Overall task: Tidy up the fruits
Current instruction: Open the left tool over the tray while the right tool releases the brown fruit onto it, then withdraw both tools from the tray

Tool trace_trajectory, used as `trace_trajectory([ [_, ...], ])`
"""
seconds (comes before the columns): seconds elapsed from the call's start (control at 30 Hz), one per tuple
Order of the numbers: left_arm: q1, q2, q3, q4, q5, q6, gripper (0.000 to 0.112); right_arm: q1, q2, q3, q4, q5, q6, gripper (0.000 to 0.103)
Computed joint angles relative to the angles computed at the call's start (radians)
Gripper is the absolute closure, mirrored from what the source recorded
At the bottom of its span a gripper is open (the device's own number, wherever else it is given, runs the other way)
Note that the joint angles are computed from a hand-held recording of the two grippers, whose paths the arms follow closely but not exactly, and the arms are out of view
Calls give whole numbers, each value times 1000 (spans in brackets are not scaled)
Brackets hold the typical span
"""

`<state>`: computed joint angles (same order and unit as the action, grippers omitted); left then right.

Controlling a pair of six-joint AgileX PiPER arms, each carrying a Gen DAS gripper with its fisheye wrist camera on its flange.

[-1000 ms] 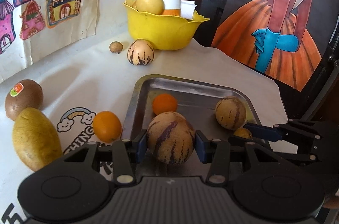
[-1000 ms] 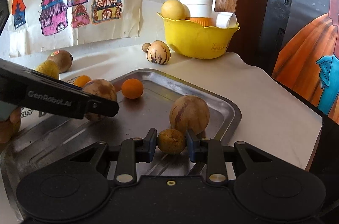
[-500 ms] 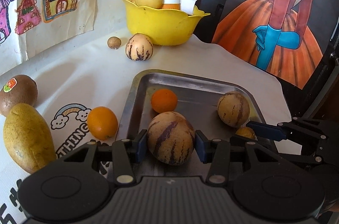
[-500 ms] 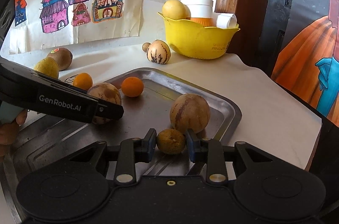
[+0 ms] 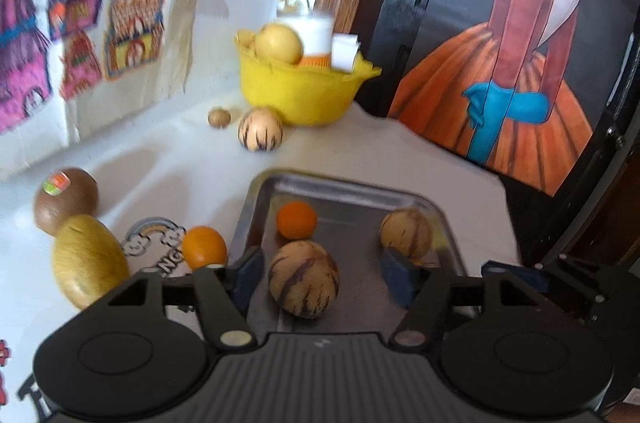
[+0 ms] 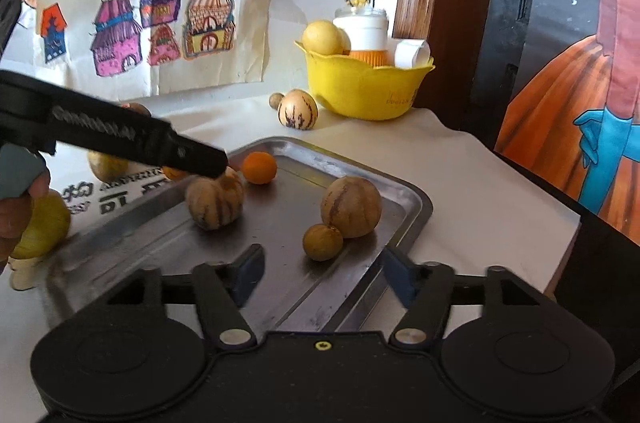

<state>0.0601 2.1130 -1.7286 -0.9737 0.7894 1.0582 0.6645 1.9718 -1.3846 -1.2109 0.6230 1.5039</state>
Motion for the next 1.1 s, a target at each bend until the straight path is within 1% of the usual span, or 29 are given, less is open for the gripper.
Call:
trace_trajectory([
  [0.1,30,-75,89,-68,-10,77,25,41,-42,36,-29,30,53,16],
  [0.13,42,-100,118,-85,-9,99,24,59,-53,44,-36,47,60,14],
  [0.2,69,-147,172,-116,-2,139,15,95,-73,54,-48,86,70,7],
  [0.3,118,-221,264,-178,11,219,10,161,-102,65,-59,144,97,1],
  [0.43,199,-313,376,-233,39,305,10,245,-130,60,-37,216,109,1],
  [0.6,319,-391,444,-196,118,256,10,351,-122,-5,77,341,51,1],
  [0.7,405,-421,482,-191,178,268,10,401,-112,-41,144,391,16,1],
  [0.83,505,-443,537,-173,216,311,10,460,-94,-86,226,430,-17,1],
  [0.97,583,-429,566,-140,238,331,10,511,-56,-133,269,456,-44,1],
  [1.1,646,-415,603,-125,240,339,10,538,-16,-165,305,450,-64,1],
])
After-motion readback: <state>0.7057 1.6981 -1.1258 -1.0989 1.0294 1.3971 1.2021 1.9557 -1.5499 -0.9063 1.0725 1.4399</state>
